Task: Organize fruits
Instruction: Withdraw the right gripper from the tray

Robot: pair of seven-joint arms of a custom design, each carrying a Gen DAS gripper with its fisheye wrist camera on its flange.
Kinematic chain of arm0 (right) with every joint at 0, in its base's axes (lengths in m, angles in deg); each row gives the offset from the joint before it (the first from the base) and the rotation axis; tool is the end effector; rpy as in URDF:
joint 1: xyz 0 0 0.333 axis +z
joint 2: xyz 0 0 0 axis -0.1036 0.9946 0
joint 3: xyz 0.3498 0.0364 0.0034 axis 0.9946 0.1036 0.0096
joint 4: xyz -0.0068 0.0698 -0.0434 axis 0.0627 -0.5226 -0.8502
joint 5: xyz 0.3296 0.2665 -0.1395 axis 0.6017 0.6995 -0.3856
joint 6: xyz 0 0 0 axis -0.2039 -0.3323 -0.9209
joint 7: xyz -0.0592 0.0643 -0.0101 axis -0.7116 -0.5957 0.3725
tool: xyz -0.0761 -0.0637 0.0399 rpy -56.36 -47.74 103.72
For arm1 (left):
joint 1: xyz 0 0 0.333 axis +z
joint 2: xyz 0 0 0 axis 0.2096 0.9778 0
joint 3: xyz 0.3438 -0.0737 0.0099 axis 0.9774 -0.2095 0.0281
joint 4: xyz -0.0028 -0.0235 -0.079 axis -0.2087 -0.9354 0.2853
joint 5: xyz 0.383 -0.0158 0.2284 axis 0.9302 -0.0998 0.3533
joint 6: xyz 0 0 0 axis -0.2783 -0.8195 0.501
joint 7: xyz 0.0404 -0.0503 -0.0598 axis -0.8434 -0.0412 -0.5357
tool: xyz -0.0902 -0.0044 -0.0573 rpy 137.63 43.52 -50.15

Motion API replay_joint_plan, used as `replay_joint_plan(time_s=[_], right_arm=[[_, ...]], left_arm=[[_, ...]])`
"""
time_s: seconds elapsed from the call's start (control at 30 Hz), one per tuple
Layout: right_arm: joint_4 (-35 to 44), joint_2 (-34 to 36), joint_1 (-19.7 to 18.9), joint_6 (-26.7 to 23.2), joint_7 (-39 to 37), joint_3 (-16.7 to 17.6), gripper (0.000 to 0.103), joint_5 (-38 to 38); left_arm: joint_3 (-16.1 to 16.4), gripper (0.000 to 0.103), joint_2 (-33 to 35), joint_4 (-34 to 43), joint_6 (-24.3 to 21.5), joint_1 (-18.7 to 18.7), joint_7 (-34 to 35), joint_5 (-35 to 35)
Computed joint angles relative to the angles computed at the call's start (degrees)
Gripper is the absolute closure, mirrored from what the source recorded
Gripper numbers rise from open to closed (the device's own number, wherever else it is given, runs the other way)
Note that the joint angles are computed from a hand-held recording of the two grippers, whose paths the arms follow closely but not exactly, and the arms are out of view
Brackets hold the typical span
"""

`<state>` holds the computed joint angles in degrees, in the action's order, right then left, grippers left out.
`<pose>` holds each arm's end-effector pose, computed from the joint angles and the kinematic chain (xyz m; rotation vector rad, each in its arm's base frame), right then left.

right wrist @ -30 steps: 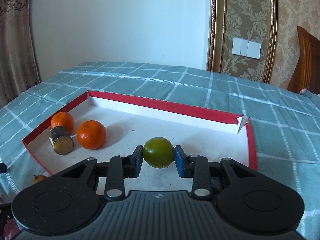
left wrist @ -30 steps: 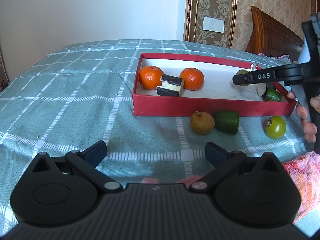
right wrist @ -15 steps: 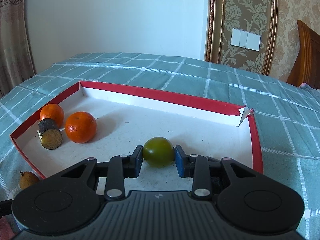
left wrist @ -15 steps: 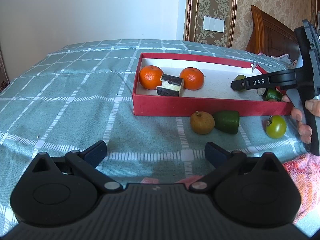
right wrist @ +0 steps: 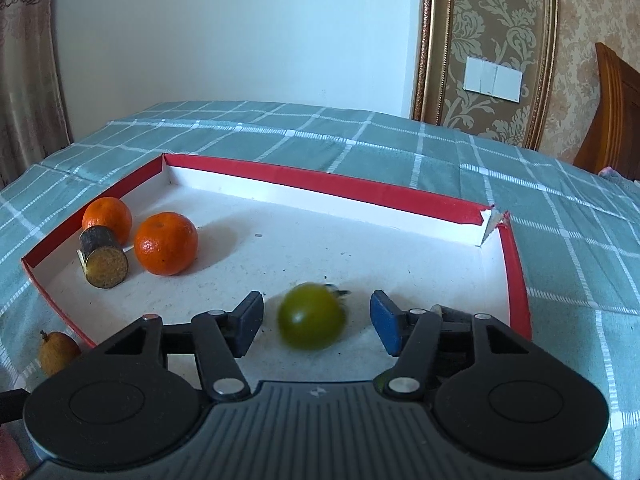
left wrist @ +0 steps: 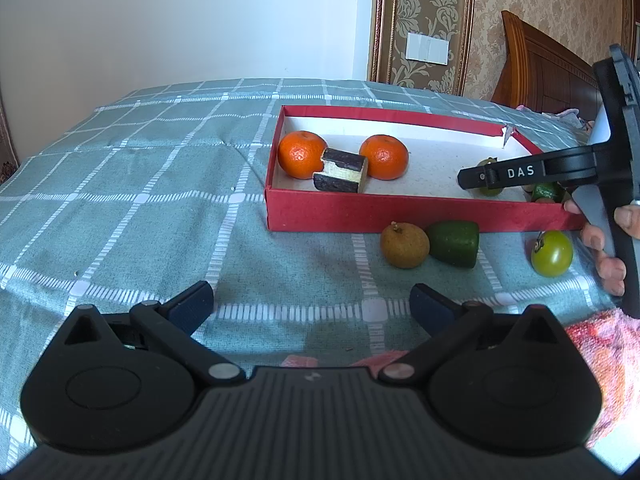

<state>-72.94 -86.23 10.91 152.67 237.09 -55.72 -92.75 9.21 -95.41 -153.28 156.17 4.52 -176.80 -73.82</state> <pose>0.5748 0.2517 0.4393 -1.6271 1.7320 -0.8479 0.5383 -0.0737 0.4298 -1.3362 2.0560 -1.0694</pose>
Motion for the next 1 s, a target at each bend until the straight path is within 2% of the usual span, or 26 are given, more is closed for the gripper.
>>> replay_joint_plan(time_s=[0.2, 0.3, 0.5, 0.57, 0.73, 0.87, 1.0], right_arm=[[-2.1, -2.5, -0.5, 0.7, 4.9, 0.1, 0.04, -1.6], [-4.5, -5.1, -1.5, 3.2, 8.4, 0.3, 0.04, -2.9], [-11.2, -13.1, -3.6, 3.1, 15.2, 3.1, 0.04, -9.8], [-13.9, -16.0, -3.7, 1.1, 14.9, 4.3, 0.04, -9.8], [-19.4, -20.9, -4.4, 0.6, 14.8, 6.1, 0.036, -8.4], [-21.5, -21.7, -5.3, 1.7, 12.8, 6.4, 0.035, -5.5], [-21.8, -21.3, -6.8, 2.9, 14.3, 6.9, 0.035, -5.6]], left_arm=[[0.0, 0.0, 0.0, 0.0, 0.0, 0.0, 0.0, 0.0], [0.0, 0.0, 0.0, 0.0, 0.0, 0.0, 0.0, 0.0], [0.0, 0.0, 0.0, 0.0, 0.0, 0.0, 0.0, 0.0], [0.0, 0.0, 0.0, 0.0, 0.0, 0.0, -0.1, 0.1], [0.0, 0.0, 0.0, 0.0, 0.2, -0.1, -0.1, 0.2], [0.0, 0.0, 0.1, 0.0, 0.3, 0.0, -0.1, 0.4], [0.0, 0.0, 0.1, 0.1, 0.5, -0.1, 0.1, 0.3]])
